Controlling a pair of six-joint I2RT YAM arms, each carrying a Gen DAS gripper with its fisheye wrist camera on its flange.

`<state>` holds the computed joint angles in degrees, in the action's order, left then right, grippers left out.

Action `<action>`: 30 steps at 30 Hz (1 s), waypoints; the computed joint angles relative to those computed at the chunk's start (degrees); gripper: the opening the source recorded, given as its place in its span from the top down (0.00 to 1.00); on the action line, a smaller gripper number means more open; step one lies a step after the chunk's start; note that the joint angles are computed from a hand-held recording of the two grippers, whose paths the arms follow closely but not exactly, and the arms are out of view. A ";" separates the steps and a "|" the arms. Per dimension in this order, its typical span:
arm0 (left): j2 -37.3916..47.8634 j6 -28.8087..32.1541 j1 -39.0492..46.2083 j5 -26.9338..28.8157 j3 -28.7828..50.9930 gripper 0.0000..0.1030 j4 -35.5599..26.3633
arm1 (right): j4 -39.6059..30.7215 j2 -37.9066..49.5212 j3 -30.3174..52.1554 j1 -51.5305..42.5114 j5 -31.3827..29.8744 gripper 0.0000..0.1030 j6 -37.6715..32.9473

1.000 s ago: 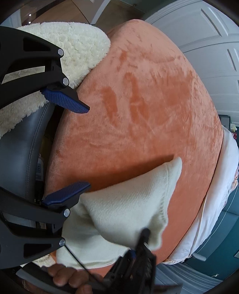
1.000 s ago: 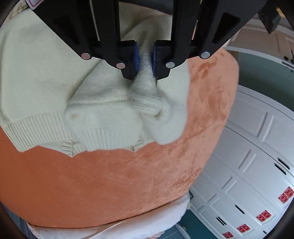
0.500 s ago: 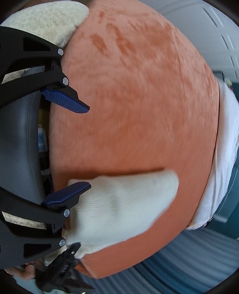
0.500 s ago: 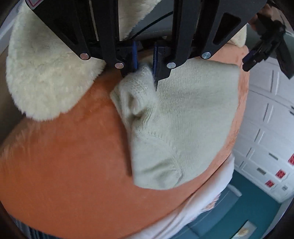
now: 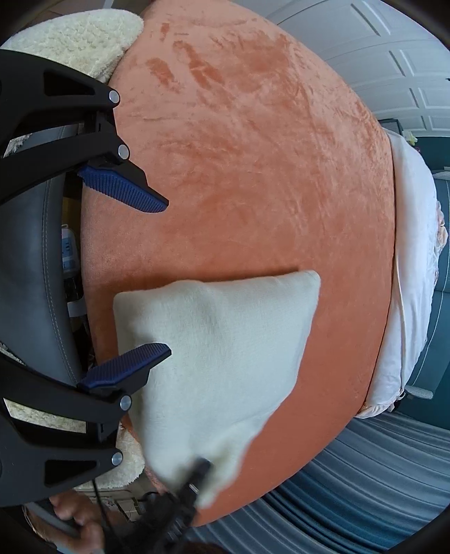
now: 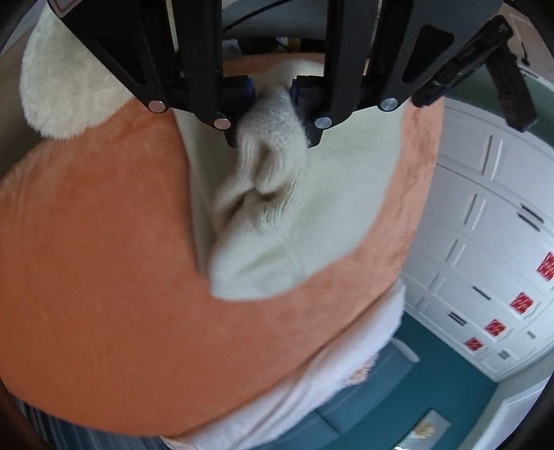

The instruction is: Fold small clothes

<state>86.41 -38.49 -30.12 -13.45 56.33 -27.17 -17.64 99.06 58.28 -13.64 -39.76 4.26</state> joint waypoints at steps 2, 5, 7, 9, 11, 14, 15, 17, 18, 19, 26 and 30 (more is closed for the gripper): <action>0.04 -0.14 -0.55 -0.72 0.82 0.27 -0.35 | 1.69 -3.63 0.06 -0.26 -3.89 0.87 0.02; 1.08 -0.14 -1.12 -1.49 1.78 0.23 -0.37 | 1.24 -2.95 -0.65 0.16 -0.50 0.87 -2.98; 2.70 -0.32 -1.56 -2.06 2.88 0.22 -1.23 | -3.21 3.84 1.06 1.53 7.94 0.84 -7.78; 3.51 -0.43 -1.62 -1.64 3.65 0.22 -1.95 | -5.41 8.29 1.67 1.88 11.96 0.79 -8.39; 2.58 -0.30 -2.24 -2.67 3.56 0.22 -1.71 | -4.23 3.61 -2.02 -0.17 10.40 0.74 -7.84; 1.71 0.31 -3.04 -4.73 3.82 0.22 -0.40 | -3.00 -7.57 -6.76 -1.74 13.34 0.71 -8.37; 2.30 0.73 -3.05 -5.05 4.62 0.22 -0.15 | -2.67 -10.23 -7.54 -2.41 13.12 0.71 -8.47; 5.27 1.40 -3.00 -5.09 7.72 0.22 -1.12 | -3.57 -13.24 -7.20 -3.82 9.25 0.71 -10.06; 7.22 1.60 -2.96 -5.10 9.24 0.22 -1.25 | -4.30 -13.01 -6.22 -2.88 8.67 0.71 -10.65; 9.03 1.77 -2.79 -4.94 10.37 0.22 -1.25 | -4.77 -12.42 -5.54 -1.67 8.45 0.71 -11.49; 18.58 -0.48 -1.11 -0.17 13.95 0.16 -3.91 | -5.46 5.42 -0.34 9.53 19.87 0.75 -10.24; 17.51 -0.30 -2.06 -1.81 13.04 0.16 -3.59 | -4.22 -2.74 -4.43 7.79 18.27 0.72 -10.91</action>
<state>103.92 -38.79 -32.18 -15.26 69.37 -30.76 -21.86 96.32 53.86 -5.85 -21.49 -6.65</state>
